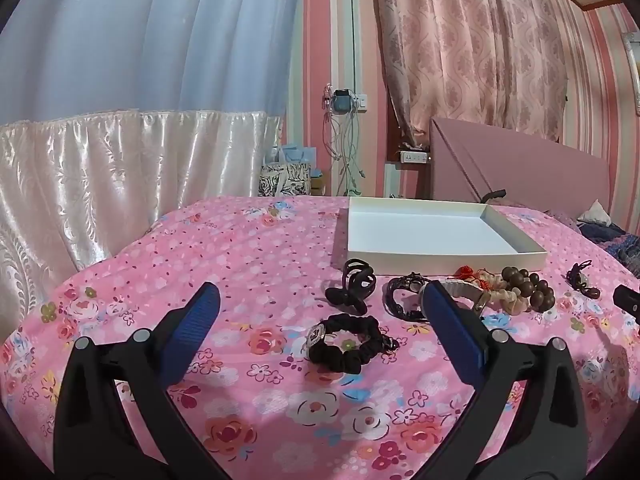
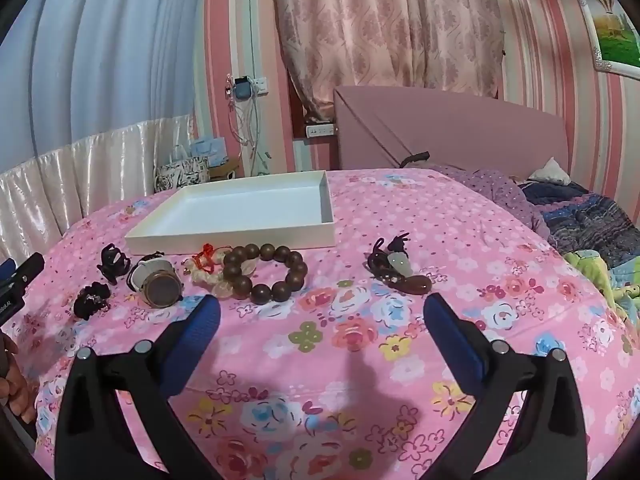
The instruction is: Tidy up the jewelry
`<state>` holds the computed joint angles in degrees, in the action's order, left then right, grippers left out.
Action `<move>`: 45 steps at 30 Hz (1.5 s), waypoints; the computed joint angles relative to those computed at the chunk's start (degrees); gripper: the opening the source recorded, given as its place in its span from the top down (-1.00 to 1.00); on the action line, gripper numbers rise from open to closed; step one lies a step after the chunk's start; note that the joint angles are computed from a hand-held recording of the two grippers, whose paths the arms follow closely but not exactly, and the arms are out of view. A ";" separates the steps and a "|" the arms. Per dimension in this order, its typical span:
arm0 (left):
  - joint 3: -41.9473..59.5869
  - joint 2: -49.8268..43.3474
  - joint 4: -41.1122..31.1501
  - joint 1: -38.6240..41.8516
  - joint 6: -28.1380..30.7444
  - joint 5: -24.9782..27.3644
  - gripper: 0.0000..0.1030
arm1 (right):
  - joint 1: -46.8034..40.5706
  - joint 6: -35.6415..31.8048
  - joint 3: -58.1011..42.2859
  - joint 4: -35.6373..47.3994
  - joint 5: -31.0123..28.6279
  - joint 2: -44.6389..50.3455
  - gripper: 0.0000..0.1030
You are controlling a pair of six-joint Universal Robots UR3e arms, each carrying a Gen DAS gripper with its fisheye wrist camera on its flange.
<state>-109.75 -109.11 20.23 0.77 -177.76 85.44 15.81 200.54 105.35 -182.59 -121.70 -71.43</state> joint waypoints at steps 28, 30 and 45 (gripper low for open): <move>0.18 -0.44 -0.25 0.62 -1.35 -0.90 -0.94 | -0.07 1.64 0.17 0.03 -1.31 0.08 -0.97; 0.18 -0.05 -1.07 0.52 -1.06 -0.79 -0.94 | -0.02 1.32 0.24 -0.24 -1.14 0.11 -0.97; 3.56 -0.91 -6.09 -0.59 1.02 0.93 -0.94 | 0.77 0.29 0.34 -0.31 -2.09 -0.06 -0.97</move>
